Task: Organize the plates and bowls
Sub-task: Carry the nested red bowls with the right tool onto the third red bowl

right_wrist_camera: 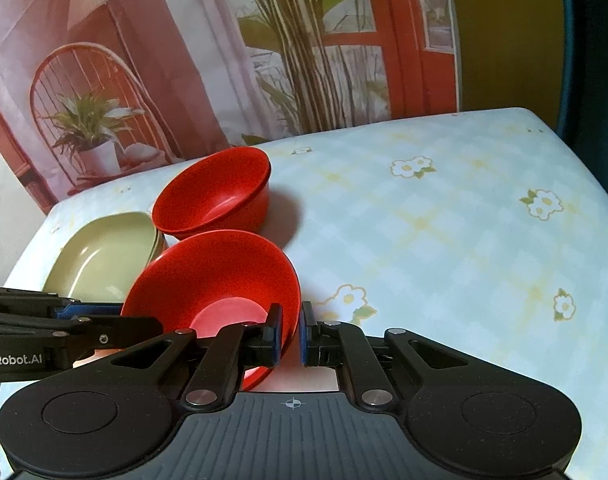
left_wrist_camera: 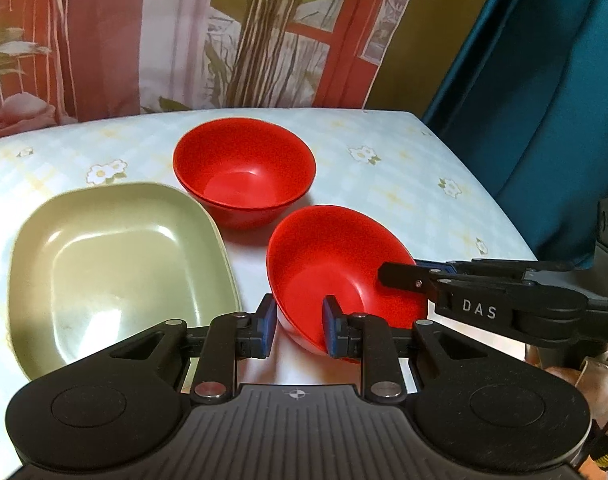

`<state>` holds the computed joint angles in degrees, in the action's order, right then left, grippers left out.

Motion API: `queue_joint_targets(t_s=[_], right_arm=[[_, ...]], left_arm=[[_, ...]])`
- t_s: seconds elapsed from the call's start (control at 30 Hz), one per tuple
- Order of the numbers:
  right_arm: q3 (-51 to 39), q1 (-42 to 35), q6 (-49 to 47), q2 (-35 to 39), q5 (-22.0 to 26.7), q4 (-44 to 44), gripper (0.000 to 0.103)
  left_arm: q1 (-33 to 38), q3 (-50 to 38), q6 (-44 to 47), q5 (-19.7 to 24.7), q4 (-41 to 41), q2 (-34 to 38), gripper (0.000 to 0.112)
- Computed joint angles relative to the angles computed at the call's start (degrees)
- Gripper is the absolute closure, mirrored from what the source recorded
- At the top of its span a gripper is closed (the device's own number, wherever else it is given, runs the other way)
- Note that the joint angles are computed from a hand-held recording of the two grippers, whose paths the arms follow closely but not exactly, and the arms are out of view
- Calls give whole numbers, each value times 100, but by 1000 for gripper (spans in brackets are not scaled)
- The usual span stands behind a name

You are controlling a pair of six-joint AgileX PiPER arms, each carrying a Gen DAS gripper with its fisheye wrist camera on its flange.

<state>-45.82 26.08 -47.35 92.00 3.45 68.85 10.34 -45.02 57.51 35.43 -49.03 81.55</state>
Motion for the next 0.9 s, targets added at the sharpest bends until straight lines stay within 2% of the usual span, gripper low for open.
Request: queue_joint_targets(t_s=[0.07,0.2,0.57,0.73,0.9], right_arm=[[1,24,39,-15,-10,-33,95],[-25,54,1055,-89,-13,-1000,95],[-492,53,4299,-243,228,-4296,95],[-867,55,5031,-195,410,-5091,95],[-1226,54,5344,-93,551,-5457,95]], left_arm=[[1,4,-18,-18,-3,-37,86],[9,21,-67,-2,25,-161,86],[250,-333,-39,267,-69,-291,86],[309,-517,63,283,-203,-259,86],[333,-663,153,226,-325,-191,86]])
